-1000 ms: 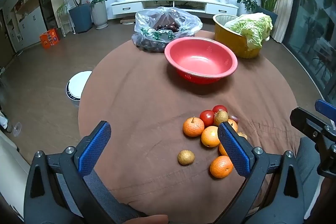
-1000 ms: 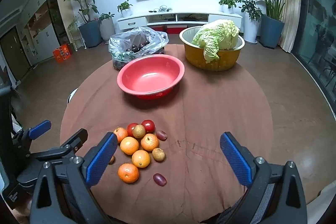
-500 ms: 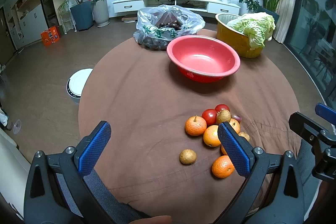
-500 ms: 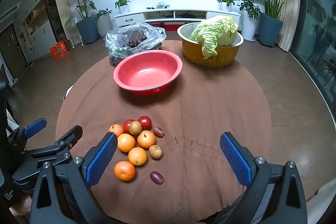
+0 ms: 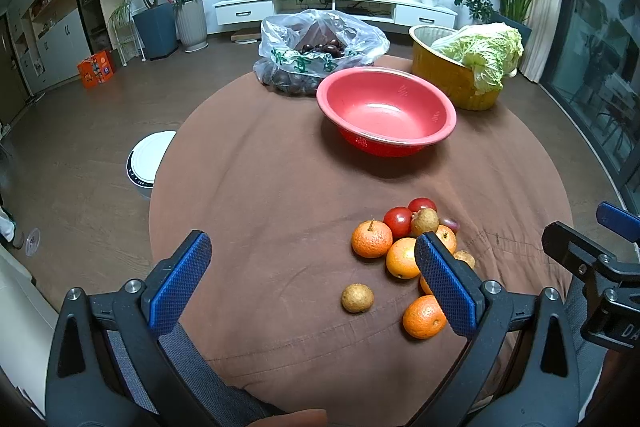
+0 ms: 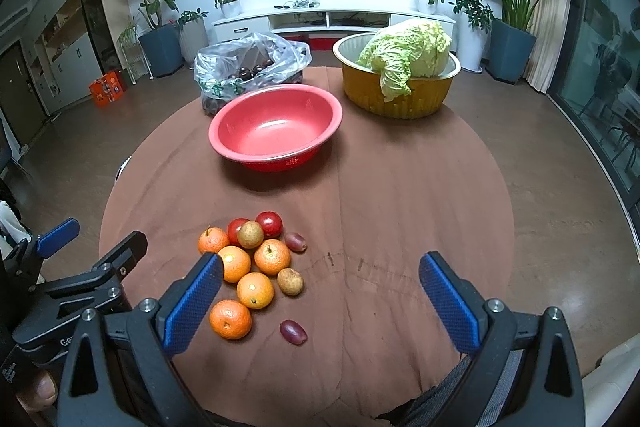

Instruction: Organize fruits

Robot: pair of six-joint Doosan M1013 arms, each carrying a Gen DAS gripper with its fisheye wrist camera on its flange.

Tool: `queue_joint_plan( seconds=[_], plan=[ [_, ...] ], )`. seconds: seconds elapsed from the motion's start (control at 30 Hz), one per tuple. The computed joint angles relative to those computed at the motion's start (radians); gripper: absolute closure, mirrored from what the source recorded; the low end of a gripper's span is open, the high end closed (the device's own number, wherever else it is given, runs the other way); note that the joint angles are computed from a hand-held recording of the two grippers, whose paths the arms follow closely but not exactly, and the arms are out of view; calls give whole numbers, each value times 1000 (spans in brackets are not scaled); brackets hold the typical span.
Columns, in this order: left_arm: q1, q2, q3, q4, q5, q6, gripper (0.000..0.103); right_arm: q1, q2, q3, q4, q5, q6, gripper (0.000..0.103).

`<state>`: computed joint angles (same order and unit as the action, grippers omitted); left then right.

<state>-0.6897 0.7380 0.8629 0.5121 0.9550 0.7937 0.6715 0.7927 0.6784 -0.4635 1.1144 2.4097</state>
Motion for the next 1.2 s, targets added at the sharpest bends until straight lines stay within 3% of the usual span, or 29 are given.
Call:
queue_joint_plan(
  seconds=[1.2],
  plan=[
    [0,0,1,0,-1,-1,0,-1,4,2,14,-2,-4,3]
  ],
)
